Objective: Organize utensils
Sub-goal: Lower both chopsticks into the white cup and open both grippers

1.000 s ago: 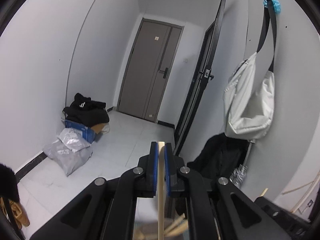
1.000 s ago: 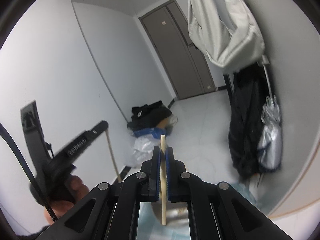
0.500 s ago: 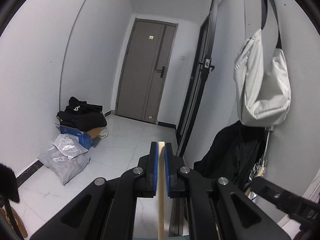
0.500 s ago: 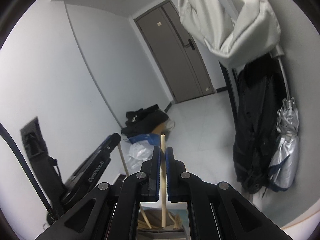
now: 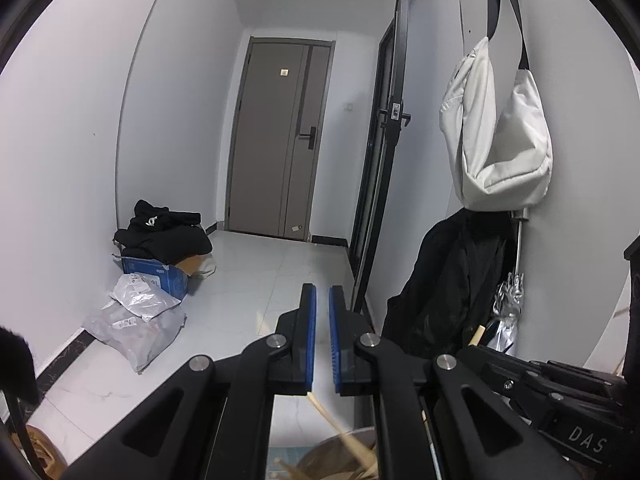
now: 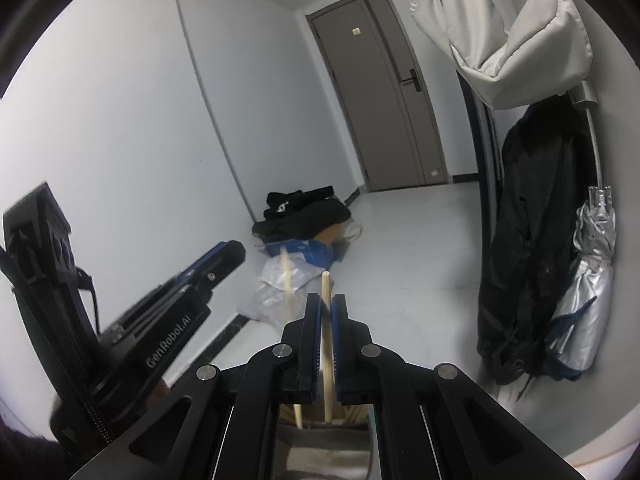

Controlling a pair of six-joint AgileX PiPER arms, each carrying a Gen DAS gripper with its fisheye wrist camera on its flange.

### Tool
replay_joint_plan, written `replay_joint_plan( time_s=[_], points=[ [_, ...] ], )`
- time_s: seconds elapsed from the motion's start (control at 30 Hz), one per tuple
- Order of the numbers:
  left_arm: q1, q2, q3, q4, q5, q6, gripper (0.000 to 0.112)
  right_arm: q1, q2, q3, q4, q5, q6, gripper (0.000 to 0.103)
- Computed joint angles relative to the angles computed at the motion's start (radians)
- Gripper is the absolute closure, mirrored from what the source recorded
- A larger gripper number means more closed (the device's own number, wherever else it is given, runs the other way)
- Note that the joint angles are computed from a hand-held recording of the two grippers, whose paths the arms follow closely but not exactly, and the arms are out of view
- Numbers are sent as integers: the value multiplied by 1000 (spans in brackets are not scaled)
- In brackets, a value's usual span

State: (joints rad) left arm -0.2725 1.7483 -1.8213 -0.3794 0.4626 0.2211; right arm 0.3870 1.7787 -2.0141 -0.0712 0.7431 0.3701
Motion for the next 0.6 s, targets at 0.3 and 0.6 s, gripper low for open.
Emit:
replay_joint_plan(
  time_s=[0.3, 0.6],
  points=[
    [91, 9, -81, -109, 211, 40, 109, -14, 29, 16, 55, 56, 22, 99],
    [146, -42, -17, 20, 315, -77, 95, 14, 115, -73, 83, 158, -3, 96]
  ],
)
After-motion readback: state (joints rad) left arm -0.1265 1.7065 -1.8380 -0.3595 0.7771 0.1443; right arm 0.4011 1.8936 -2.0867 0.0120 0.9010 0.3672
